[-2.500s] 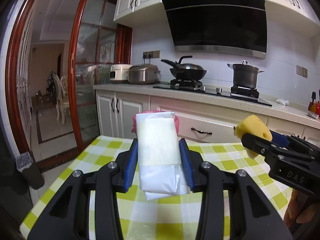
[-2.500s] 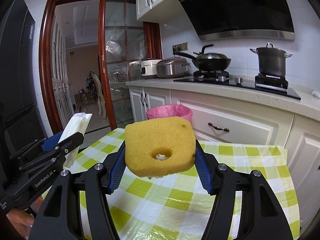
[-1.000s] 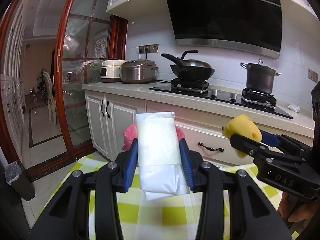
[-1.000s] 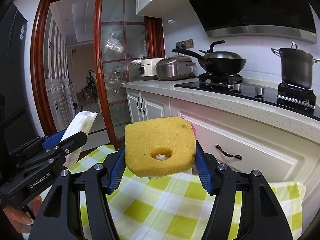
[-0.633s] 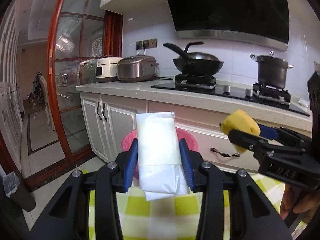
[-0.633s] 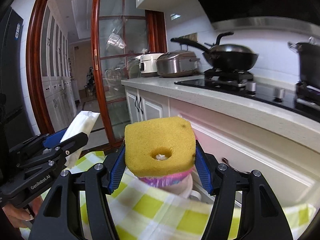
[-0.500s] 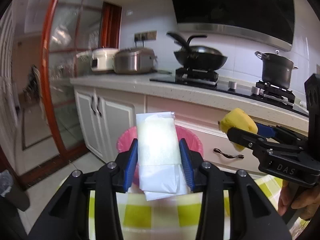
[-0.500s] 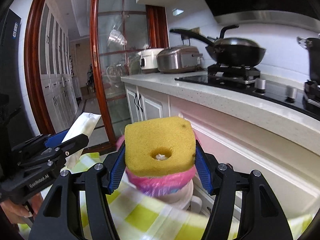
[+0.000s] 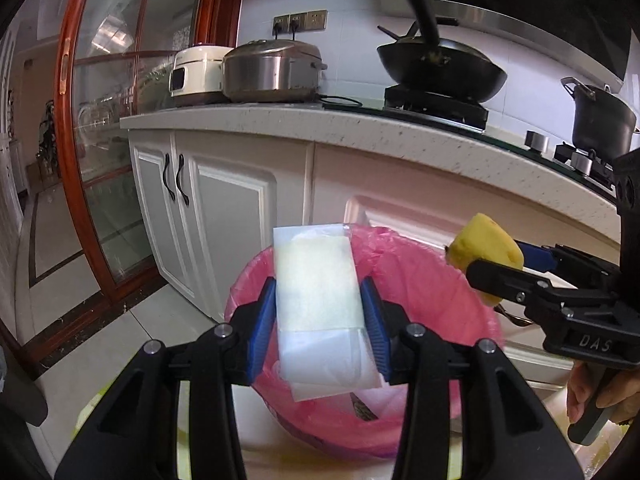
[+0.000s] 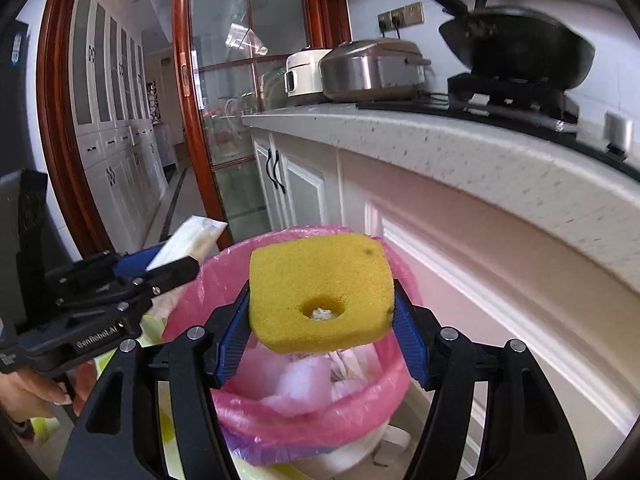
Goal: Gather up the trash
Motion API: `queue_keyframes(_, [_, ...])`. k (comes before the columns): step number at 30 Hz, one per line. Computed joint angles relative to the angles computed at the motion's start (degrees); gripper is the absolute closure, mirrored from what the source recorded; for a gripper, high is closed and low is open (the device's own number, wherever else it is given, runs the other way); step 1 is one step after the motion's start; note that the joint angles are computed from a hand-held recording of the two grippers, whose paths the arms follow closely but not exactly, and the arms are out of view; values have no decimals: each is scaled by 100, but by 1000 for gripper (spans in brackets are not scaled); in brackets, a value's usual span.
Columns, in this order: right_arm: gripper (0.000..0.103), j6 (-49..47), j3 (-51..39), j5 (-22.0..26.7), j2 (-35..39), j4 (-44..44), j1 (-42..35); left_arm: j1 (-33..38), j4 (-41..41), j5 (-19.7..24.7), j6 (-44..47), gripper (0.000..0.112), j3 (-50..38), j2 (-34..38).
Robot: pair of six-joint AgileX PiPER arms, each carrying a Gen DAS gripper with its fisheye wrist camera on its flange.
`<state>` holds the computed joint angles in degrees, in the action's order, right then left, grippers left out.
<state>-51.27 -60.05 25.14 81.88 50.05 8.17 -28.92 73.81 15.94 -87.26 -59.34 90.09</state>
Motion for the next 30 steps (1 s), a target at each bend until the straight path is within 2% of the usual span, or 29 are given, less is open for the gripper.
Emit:
queue_keyframes(2, [40,-171,30,-74,74,186,9,51,540,-46,-581,61,102,41])
queue_keyframes(5, [31,-536,9,46,231,598,-104,178,1334,-217,-1403,56,252,115])
queue_keyframes(9, [30,-846,76,29,272,872,-119,146,1602,-120,-1726,55,392,77])
queue_keyframes(12, [30,-850,98,52,239,952,-187,133,1775,12,-1985,47,492,12])
queue_keyframes(16, [30,-372,58,108,74,544,-214,-79,1275,474,-1505,28,510,-198])
queue_keyframes(19, [30,504,-64,106,-155,-438,-32,-182,605,621,-797,21,386,-378])
queue_keyframes(23, [28,1231,-180,319,-459,-1203,90,-396,-255,963,90,16,220,-655])
queue_keyframes(27, [25,1833,-245,584,-721,-1738,73,-580,-775,1286,558,14,197,-982])
queue_keyframes(30, [18,2244,-277,877,-946,-2130,38,-754,-1144,1633,913,14,141,-1207])
